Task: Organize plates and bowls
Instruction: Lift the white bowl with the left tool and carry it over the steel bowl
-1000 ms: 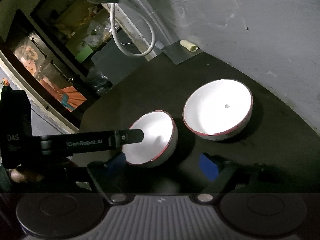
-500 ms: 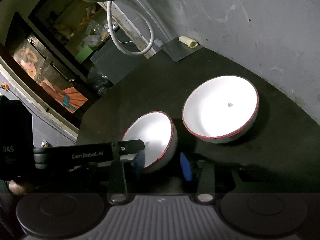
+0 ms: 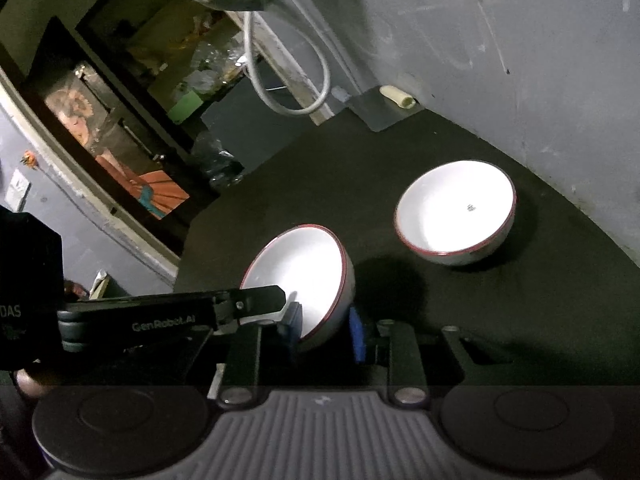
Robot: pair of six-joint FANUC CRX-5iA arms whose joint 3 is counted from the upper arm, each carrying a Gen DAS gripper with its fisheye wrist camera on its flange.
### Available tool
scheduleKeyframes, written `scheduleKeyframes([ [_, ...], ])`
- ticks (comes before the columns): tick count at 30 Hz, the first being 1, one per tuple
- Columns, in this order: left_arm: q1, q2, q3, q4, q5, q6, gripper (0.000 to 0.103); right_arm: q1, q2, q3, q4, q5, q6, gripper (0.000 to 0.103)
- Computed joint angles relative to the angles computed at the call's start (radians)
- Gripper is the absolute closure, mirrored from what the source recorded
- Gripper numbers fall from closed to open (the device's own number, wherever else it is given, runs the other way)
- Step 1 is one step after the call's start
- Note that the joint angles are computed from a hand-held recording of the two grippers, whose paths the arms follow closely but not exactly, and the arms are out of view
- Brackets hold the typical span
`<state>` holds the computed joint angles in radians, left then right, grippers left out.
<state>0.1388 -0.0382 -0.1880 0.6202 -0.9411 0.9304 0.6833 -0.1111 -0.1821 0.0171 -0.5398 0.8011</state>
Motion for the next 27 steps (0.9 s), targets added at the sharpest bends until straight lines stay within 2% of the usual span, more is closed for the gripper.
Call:
scheduleKeyframes([
  [7, 0.077, -0.160, -0.126, 0.090, -0.072, -0.068, 0.089, 0.106, -0.138, -0.087, 0.125, -0.044, -0.117, 0.074],
  [13, 0.176, -0.309, -0.233, 0.124, -0.168, -0.094, 0.089, 0.244, -0.236, -0.150, 0.261, -0.115, -0.258, 0.074],
  [20, 0.329, -0.437, -0.309, 0.117, -0.327, -0.121, 0.089, 0.398, -0.302, -0.195, 0.344, -0.192, -0.377, 0.074],
  [27, 0.482, -0.525, -0.359, 0.108, -0.471, -0.171, 0.089, 0.508, -0.327, -0.221, 0.385, -0.241, -0.471, 0.074],
])
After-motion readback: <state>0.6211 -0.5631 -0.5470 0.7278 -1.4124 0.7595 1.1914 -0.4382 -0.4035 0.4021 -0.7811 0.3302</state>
